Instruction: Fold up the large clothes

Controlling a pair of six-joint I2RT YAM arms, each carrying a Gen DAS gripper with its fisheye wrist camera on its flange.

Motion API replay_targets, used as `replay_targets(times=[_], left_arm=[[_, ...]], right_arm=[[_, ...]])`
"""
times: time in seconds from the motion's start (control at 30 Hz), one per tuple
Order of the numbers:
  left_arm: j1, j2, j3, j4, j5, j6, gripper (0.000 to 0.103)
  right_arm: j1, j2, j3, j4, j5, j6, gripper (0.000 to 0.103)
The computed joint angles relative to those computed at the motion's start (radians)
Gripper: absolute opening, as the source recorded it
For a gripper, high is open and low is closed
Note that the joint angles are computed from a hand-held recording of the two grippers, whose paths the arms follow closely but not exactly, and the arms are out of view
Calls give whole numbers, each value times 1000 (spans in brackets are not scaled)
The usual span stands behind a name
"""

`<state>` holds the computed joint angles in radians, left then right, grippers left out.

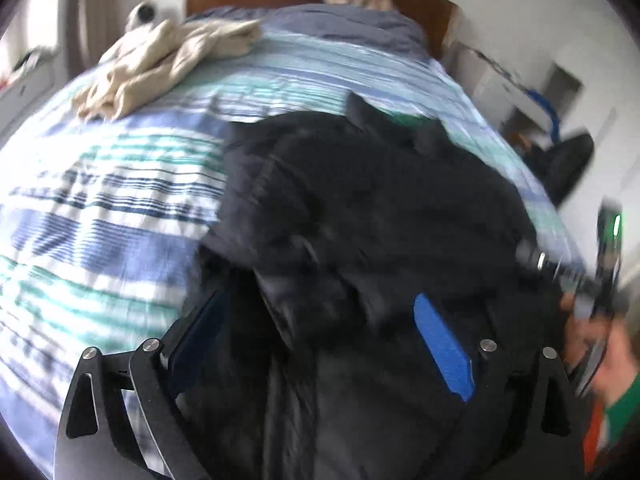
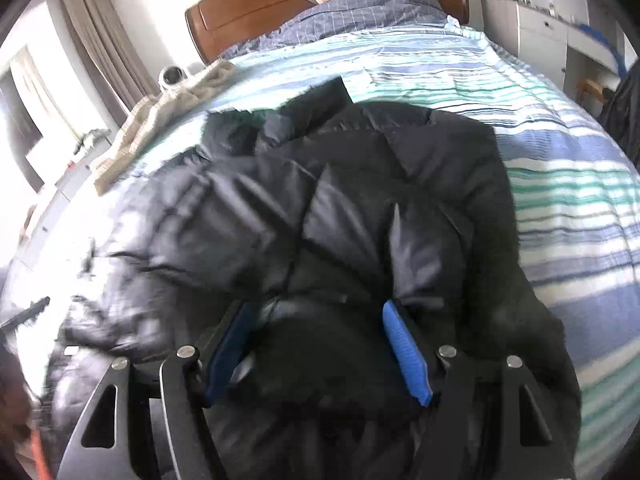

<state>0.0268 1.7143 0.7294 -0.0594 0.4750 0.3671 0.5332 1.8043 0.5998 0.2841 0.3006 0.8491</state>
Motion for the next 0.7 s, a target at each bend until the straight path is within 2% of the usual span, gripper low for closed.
replay_targets(times=[0.07,0.13,0.2,0.23,0.3,0.4,0.5,0.57,0.63,0.7], left_arm=[[-18,-51,-78,15,-27,50,97],[-59,-54,-152,71,-107,72,97],[-88,0,-184,132,-170,79,97],[-106,80,-166,157,-205,68,100],[-110,116,-161,197,-199,44,101],[-122,59,-157,133,-222,24,97],[-60,-30,-153,45,-118,19,96],[-47,-37,-115,15,-63,-12,96],[-80,14,-49,20,-77,-69,96],[-127,126,37,66,-134,-150,96]], right_arm=[[62,-97,-43,-68,15,28,70],[162,-165,-81,-160,32,96,70],[239,-131,-94,-197,33,153,70],[256,-83,-89,-204,18,168,70],[305,-9,-120,-112,44,188,70],[345,-54,-108,-197,76,261,70],[418,-126,-135,-236,138,337,70],[445,-135,-139,-259,155,367,70],[464,-105,-133,-254,165,381,70],[500,-85,-125,-269,193,415,70]])
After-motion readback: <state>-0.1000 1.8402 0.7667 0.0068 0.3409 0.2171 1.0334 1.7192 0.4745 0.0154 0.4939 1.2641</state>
